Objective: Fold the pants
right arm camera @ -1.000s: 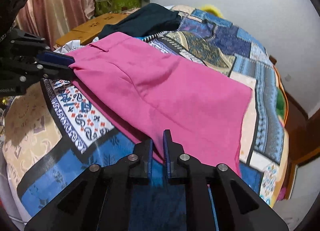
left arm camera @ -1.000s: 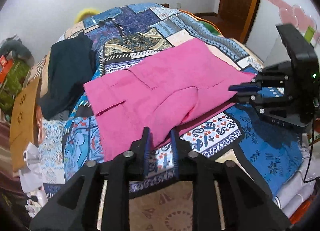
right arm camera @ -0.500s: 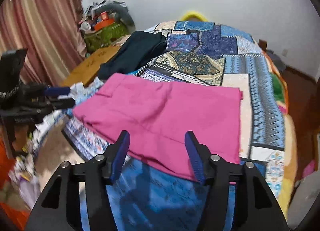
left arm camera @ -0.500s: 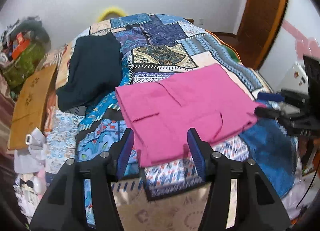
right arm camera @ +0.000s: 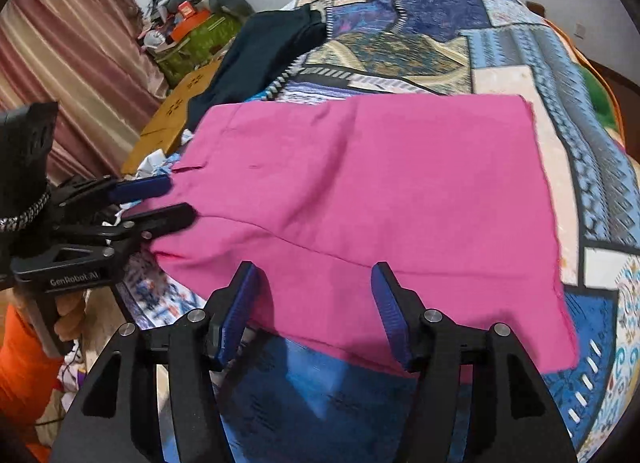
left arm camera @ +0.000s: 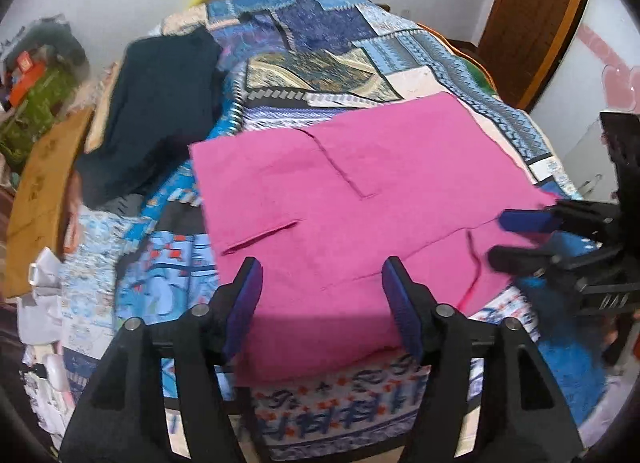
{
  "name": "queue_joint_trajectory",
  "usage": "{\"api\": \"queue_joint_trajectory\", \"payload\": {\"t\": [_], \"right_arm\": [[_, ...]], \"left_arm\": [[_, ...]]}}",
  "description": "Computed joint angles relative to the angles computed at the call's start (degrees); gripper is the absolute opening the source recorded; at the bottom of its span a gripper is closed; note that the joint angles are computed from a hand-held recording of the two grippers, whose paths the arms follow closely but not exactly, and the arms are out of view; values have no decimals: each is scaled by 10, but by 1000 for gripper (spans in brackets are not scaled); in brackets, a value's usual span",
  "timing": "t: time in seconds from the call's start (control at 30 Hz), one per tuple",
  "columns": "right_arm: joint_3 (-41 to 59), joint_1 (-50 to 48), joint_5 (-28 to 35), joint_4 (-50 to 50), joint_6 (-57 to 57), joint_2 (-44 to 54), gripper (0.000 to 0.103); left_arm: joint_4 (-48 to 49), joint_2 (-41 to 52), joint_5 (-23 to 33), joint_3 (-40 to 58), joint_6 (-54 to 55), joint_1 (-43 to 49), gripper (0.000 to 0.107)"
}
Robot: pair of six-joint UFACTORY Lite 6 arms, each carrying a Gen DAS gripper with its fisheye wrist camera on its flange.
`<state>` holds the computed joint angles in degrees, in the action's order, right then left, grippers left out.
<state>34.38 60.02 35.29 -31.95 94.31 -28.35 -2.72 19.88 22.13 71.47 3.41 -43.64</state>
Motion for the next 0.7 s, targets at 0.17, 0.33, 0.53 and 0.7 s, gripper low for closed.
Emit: {"api": "queue_joint_trajectory", "payload": {"t": [0.17, 0.33, 0.53, 0.7], "right_arm": [[-56, 40, 78, 7, 34, -90, 54], [-96, 90, 142, 7, 80, -172, 52], [-112, 126, 208, 12, 110, -220, 52], [-129, 167, 256, 7, 153, -257, 52]], "left_arm": [[-27, -19, -3, -25, 34, 25, 70], [-92, -44, -10, -57, 92, 46, 72], [-40, -75, -33, -92, 38, 35, 72], [-28, -96, -59, -123, 39, 37, 77]]}}
